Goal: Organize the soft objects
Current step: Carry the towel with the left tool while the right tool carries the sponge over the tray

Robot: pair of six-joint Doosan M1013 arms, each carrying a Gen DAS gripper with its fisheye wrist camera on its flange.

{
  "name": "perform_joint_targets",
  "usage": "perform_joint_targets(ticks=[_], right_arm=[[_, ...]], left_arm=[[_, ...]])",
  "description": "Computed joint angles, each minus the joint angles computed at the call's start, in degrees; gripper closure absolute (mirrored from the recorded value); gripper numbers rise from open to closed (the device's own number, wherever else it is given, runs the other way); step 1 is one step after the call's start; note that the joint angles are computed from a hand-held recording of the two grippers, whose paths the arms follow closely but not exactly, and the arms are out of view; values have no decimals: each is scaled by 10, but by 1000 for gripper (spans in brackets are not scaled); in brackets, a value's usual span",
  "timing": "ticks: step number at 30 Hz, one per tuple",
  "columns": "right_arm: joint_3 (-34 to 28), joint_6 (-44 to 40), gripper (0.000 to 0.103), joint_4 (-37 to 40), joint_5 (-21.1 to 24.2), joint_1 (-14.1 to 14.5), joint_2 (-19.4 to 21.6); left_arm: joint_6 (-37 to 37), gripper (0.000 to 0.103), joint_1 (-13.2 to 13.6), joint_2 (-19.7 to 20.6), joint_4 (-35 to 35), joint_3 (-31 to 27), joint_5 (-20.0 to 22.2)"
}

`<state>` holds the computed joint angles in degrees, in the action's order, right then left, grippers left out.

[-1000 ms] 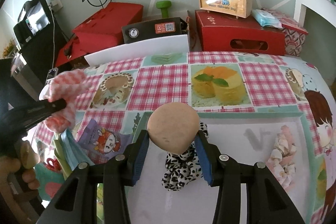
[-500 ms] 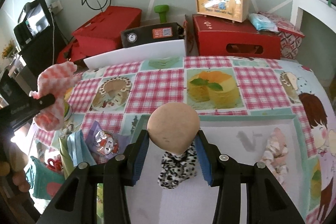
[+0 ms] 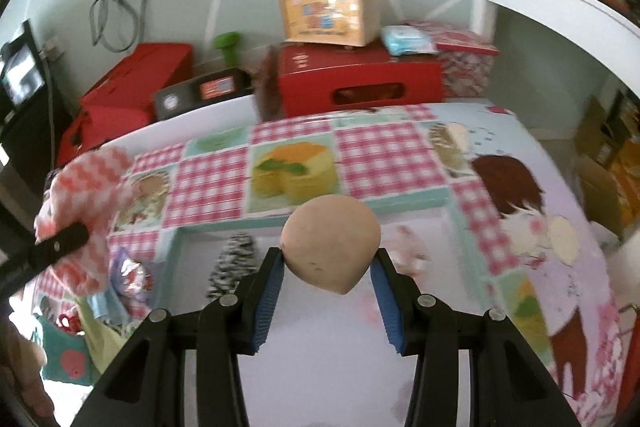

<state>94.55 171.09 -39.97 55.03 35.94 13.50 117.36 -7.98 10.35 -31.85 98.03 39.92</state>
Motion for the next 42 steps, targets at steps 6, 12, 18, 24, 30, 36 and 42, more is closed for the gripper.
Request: perform_joint_targets(ticks=[6,12,18,24,30,36,42], right_arm=[[27,53,55,-21,45,-2,-27],[37,61,55,-14,47,-8,-33],[36,45,55,-3,29,-11,-25],[34,19,55,21,-3,-17,-14],[32,-8,55,49,-26,-24,-4],[30,-35,55,75,-47,-30,6],[25,-56,55,101,-62,-35,17]], left_arm=[[41,89,-25,-2,-9,12,23],[29,89,-34,5,11,16,21],[13,89,-40,20,39,14,12],[-1,89,-50,36,62,12,29],[18,89,-58,45,48,10,53],[39,89,-68,44,43,17,54],[49,88,-70,47,41,17,52]])
